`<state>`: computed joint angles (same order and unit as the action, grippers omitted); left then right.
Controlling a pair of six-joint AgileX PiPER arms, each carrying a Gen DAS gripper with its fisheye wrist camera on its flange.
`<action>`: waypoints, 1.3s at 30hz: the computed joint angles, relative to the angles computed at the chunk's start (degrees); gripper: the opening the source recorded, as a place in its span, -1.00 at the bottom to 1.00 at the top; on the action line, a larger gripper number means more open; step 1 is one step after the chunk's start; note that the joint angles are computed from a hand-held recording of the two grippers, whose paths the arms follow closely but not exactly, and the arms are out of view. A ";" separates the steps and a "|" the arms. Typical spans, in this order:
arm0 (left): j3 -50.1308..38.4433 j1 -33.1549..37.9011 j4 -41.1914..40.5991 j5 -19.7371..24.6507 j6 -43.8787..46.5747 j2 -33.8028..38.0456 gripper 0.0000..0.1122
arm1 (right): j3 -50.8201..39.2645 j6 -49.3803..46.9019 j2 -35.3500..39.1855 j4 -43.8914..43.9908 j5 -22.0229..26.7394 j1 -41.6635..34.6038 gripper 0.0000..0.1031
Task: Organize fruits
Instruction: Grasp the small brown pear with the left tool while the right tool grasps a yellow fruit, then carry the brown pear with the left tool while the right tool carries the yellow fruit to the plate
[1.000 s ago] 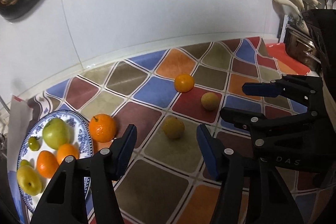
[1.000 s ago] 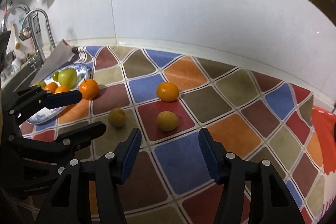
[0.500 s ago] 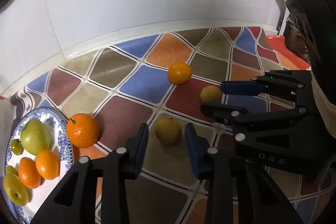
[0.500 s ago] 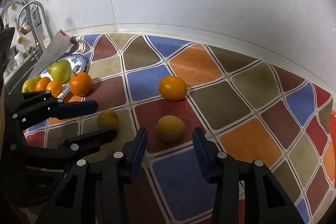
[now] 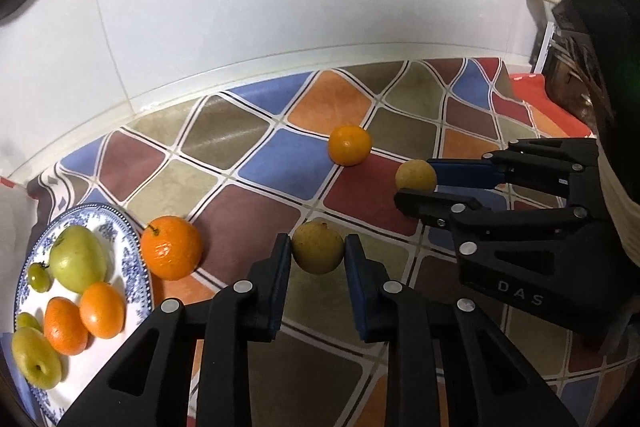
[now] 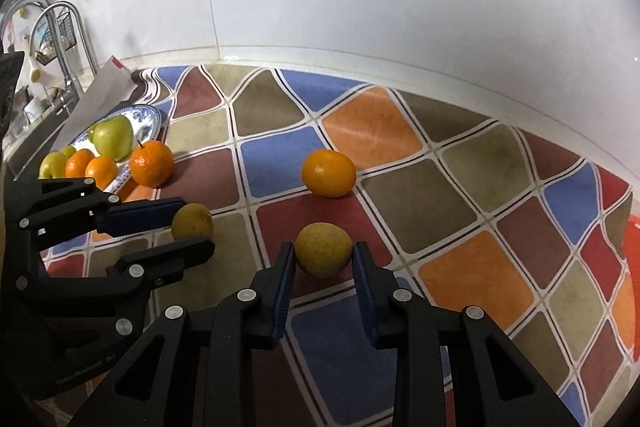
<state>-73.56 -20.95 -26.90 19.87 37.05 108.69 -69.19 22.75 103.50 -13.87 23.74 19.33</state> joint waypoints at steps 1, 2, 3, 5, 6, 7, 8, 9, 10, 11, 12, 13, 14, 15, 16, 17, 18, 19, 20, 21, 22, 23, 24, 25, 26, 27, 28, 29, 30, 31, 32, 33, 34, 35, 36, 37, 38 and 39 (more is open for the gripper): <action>0.50 0.08 -0.24 -0.16 0.04 -0.47 -0.51 | 0.33 0.92 -0.62 -0.76 0.04 0.27 -0.41; 1.11 0.18 -0.58 -0.34 0.17 -1.06 -0.51 | 0.59 1.79 -1.23 -1.51 0.21 0.60 -0.41; 1.85 0.31 -0.99 -0.58 0.43 -1.76 -0.51 | 0.85 2.82 -1.87 -2.41 0.48 0.96 -0.41; 3.75 0.44 -1.30 -1.25 0.60 -3.60 -0.51 | 1.62 5.08 -3.32 -4.21 0.80 1.78 -0.41; 4.90 0.54 -2.05 -1.67 1.29 -4.69 -0.51 | 2.17 6.19 -4.18 -5.19 0.99 2.16 -0.41; 5.77 0.58 -2.58 -1.98 1.73 -5.53 -0.51 | 2.55 7.52 -4.87 -6.37 1.21 2.60 -0.41; 6.51 0.69 -2.83 -2.07 1.83 -6.34 -0.51 | 3.03 9.06 -5.75 -7.61 1.45 3.16 -0.41; 7.35 0.85 -3.24 -2.08 2.02 -7.28 -0.51 | 3.49 9.89 -6.73 -8.05 1.82 3.60 -0.41; 8.20 1.08 -3.98 -1.97 2.57 -8.26 -0.51 | 3.76 10.56 -7.39 -8.37 2.02 4.00 -0.41; 9.14 1.26 -4.51 -2.06 2.90 -9.28 -0.51 | 4.04 11.78 -8.08 -9.20 2.34 4.58 -0.41; 9.88 1.41 -5.22 -2.20 3.51 -10.05 -0.51 | 4.34 13.08 -8.75 -10.15 2.77 5.20 -0.41; 10.79 1.62 -5.78 -2.27 3.96 -11.08 -0.51 | 4.76 14.41 -9.72 -11.00 3.24 5.95 -0.41; 11.67 1.85 -5.91 -2.27 3.84 -12.16 -0.51 | 4.93 15.47 -10.23 -11.58 3.54 6.51 -0.41; 12.36 2.11 -6.48 -2.10 4.25 -13.07 -0.51 | 5.34 16.86 -11.12 -12.31 3.93 7.25 -0.41; 13.14 2.42 -7.39 -1.99 5.07 -14.06 -0.51 | 5.64 18.07 -11.80 -13.03 4.22 7.88 -0.41; 13.92 2.60 -7.05 -2.08 4.59 -15.08 -0.51 | 5.89 19.88 -12.53 -14.26 4.83 8.76 -0.41; 14.68 2.87 -7.07 -2.08 4.47 -16.17 -0.51 | 6.08 21.04 -13.01 -15.06 5.23 9.38 -0.41; 15.35 3.09 -7.23 -2.01 4.47 -17.14 -0.51 | 6.33 22.47 -13.73 -15.88 5.63 10.21 -0.41; 16.06 3.45 -7.60 -1.81 4.66 -18.22 -0.51 | 6.46 23.56 -14.35 -16.34 6.06 10.96 -0.41; 16.77 3.79 -8.38 -1.70 5.44 -19.17 -0.51 | 6.53 24.39 -14.83 -16.70 6.51 11.65 -0.41; 17.72 4.09 -8.45 -1.79 5.51 -20.48 -0.51 | 6.61 25.30 -15.33 -17.18 7.03 12.36 -0.41; 18.49 4.35 -8.21 -1.87 5.26 -21.58 -0.51 | 6.74 26.58 -15.94 -17.96 7.53 13.29 -0.41; 19.07 4.61 -8.35 -1.81 5.40 -22.44 -0.51 | 6.80 27.31 -16.22 -18.41 7.75 13.81 -0.41; 19.73 5.13 -8.99 -1.51 6.01 -23.46 -0.51 | 6.83 28.57 -16.76 -19.18 8.33 14.79 -0.41; 20.29 5.67 -9.24 -1.12 6.19 -24.42 -0.51 | 6.79 29.38 -17.06 -19.67 8.69 15.42 -0.41; 20.75 6.11 -9.33 -0.90 6.29 -25.19 -0.51 | 6.72 30.43 -17.44 -20.27 9.14 16.25 -0.41; 21.56 6.62 -9.78 -0.83 6.65 -26.29 -0.51 | 6.59 31.38 -17.74 -20.76 9.63 17.16 -0.41; 22.20 7.26 -10.58 -0.49 7.48 -27.25 -0.51 | 6.41 32.00 -17.93 -21.03 10.07 17.87 -0.41; 22.91 7.97 -11.38 -0.14 8.48 -28.30 -0.51 | 6.28 32.94 -18.15 -21.57 10.48 18.71 -0.41; 23.38 8.42 -11.63 0.03 8.90 -29.04 -0.51 | 6.15 33.90 -18.31 -22.17 10.80 19.58 -0.41; 23.92 9.13 -12.16 0.31 9.67 -29.93 -0.51 | 5.81 34.59 -18.37 -22.61 11.40 20.56 -0.41; 24.42 9.79 -12.65 0.63 10.42 -30.78 -0.51 | 5.57 35.04 -18.39 -22.88 11.81 21.15 -0.41; 25.01 10.53 -13.25 0.95 11.32 -31.76 -0.51 | 5.36 35.78 -18.45 -23.30 12.10 21.85 -0.41; 25.48 11.42 -13.90 1.48 12.25 -32.69 -0.51 | 5.00 36.45 -18.45 -23.68 12.56 22.70 -0.41; 25.81 12.48 -14.83 2.20 13.53 -33.52 -0.51 | 4.45 36.87 -18.27 -23.99 13.08 23.49 -0.41; 25.96 13.14 -15.07 2.64 13.90 -34.11 -0.51 | 3.81 37.67 -18.06 -24.57 13.66 24.40 -0.41; 26.16 14.29 -15.84 3.40 15.01 -34.85 -0.51 | 3.22 38.27 -17.87 -24.97 13.99 25.17 -0.41; 26.30 15.50 -16.88 4.19 16.47 -35.48 -0.51 | 2.72 38.52 -17.66 -25.18 14.24 25.67 -0.41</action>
